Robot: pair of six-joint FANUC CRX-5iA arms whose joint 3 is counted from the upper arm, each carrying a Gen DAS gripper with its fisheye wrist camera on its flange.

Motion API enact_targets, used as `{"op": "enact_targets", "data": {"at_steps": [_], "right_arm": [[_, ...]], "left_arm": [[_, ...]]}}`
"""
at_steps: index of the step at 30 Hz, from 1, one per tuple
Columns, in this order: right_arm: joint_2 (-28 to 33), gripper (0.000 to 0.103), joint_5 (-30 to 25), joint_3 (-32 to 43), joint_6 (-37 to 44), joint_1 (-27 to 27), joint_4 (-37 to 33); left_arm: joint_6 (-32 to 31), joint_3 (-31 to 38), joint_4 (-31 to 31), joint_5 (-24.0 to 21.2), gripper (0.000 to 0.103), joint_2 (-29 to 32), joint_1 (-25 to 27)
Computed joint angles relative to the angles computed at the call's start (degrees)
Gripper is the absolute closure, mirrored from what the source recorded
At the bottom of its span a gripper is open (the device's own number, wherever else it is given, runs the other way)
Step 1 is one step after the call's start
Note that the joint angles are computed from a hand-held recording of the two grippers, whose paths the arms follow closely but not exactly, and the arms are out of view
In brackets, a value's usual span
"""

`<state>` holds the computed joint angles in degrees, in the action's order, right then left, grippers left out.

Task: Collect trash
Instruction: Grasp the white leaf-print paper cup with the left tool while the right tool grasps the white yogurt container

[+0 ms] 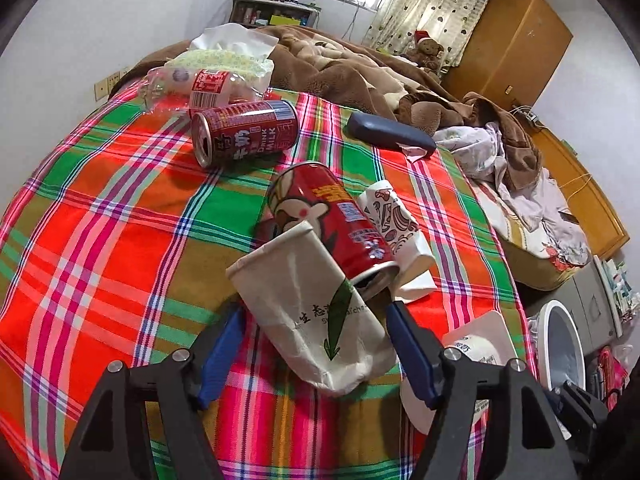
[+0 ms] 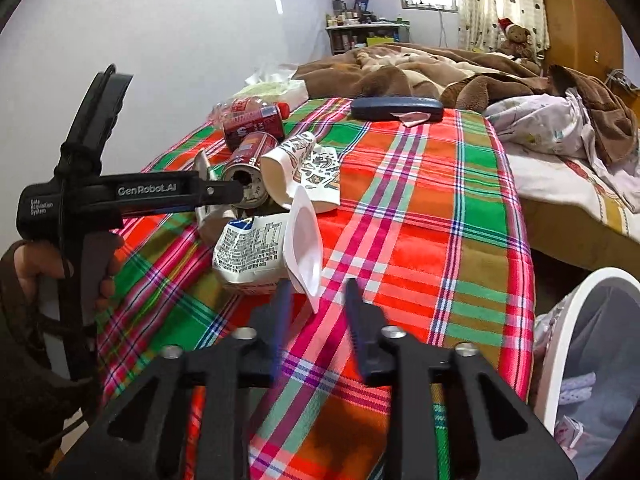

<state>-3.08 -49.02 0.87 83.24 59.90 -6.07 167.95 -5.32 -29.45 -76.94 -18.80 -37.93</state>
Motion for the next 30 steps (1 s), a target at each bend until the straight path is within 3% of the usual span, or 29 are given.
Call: {"op": "enact_targets", "data": {"at_steps": [1,6,9,12,16,24,29,30], "right_arm": [[-0.3,0.038,-0.5,-0.1,-0.8,-0.1,-0.2],[-0.9,0.038,-1.9,0.5,-5.8,-0.6,-4.0],[1.0,0.038,-3.8,3.5,-5.0,-2.6,-11.8],[4.0,0.038,-7.3,7.0,-6.4,-4.5,-17.5],[5.5,0.038,-4.9,8.2,-9.6,-5.4,-19.9],[10.2,0.038,-4.0,11.2,-21.3,-2.3,-8.6],[11.4,0.038,-4.9,11.2,-23.0,-0.6,-2.6],[11.3,0.044,-5.1,10.9,-23.4,-0.6,-1.8]], "left_arm": [[-0.3,0.2,-0.2,-0.5,0.030,-0.1,-0.3],[-5.8,0.5,1.2,-1.5,0.030,-0.8,0.2],[-4.8,0.2,1.1,-1.8,0.030,-1.4,0.7],[-5.0,-2.4,3.3,2.0,0.030,-3.2,2.6],[-5.6,-1.2,1.3,-0.4,0.030,-2.5,1.4],[-7.3,-3.6,4.0,3.3,0.030,-4.3,4.7],[-9.0,-5.4,7.1,6.3,0.028,-4.9,7.5],[-9.1,-5.9,8.1,7.1,0.028,-5.2,8.2]]}}
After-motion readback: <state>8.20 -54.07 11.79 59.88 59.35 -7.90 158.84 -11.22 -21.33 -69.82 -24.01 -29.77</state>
